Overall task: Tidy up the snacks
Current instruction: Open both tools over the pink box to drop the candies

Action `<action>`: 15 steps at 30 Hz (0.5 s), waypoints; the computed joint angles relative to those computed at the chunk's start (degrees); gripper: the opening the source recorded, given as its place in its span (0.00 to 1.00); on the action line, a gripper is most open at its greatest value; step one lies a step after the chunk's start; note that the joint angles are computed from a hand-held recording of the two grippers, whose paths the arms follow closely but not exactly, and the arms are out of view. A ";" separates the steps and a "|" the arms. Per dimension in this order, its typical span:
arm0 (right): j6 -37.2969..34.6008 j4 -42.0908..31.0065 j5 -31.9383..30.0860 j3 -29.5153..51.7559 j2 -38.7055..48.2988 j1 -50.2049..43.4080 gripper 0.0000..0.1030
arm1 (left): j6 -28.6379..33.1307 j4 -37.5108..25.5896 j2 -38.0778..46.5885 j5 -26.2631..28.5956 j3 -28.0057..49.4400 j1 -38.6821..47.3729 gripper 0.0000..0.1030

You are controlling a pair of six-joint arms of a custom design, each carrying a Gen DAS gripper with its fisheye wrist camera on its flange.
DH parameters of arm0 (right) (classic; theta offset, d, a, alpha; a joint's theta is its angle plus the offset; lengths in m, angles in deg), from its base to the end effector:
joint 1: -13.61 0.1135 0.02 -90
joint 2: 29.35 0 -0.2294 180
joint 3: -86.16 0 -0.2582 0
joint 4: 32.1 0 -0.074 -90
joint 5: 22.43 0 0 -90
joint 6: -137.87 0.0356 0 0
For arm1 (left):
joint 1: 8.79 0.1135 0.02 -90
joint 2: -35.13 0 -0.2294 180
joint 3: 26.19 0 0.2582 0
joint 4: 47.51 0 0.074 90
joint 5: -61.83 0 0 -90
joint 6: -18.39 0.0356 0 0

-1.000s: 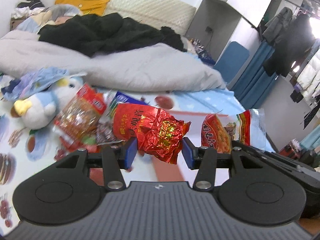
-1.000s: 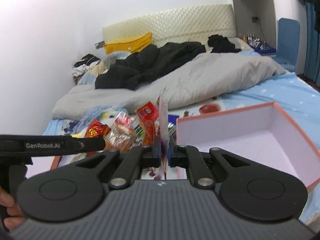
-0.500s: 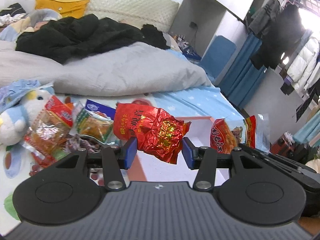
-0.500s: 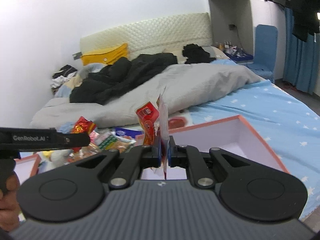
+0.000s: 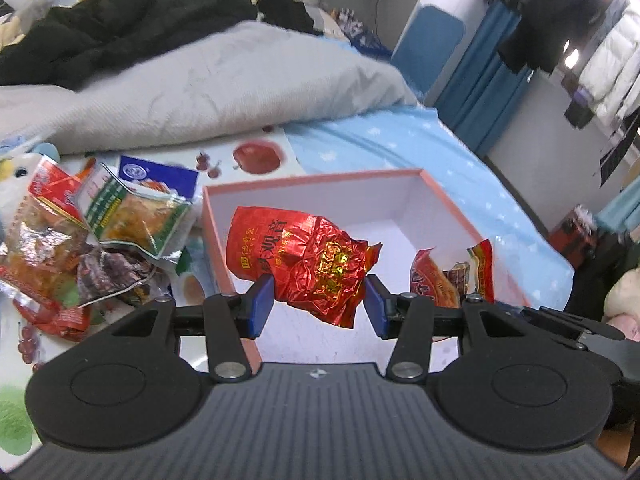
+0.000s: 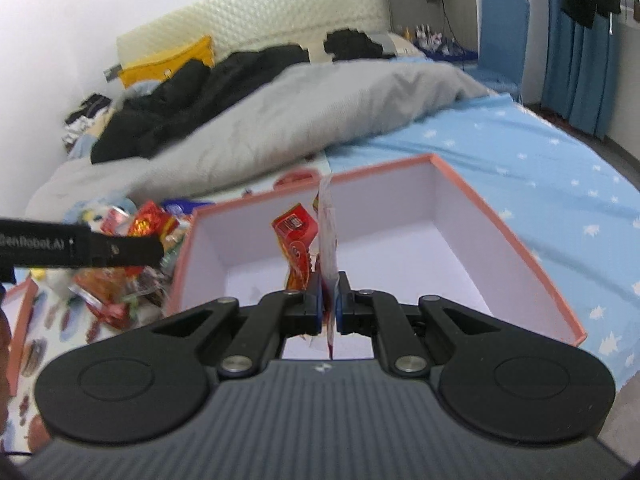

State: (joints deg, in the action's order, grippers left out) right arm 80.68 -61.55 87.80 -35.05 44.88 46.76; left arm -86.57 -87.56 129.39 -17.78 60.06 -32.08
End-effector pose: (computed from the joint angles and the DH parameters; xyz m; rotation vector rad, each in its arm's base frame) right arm 0.2434 0.1442 0.1897 0.1632 2.2951 0.1754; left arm 0.3333 -0.1504 0.2252 0.2639 2.4447 -0.5197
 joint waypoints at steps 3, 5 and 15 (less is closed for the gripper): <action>0.15 0.61 -1.60 -0.52 2.07 -1.13 0.09 | 0.17 0.45 3.96 0.05 1.90 -0.73 0.53; 0.50 1.16 -2.15 -0.86 3.30 -1.54 0.09 | -0.18 1.13 5.76 0.23 2.37 -1.13 0.53; 2.45 0.70 -4.47 -0.69 6.11 -2.60 0.37 | -0.61 1.25 8.23 0.33 2.33 -1.68 0.69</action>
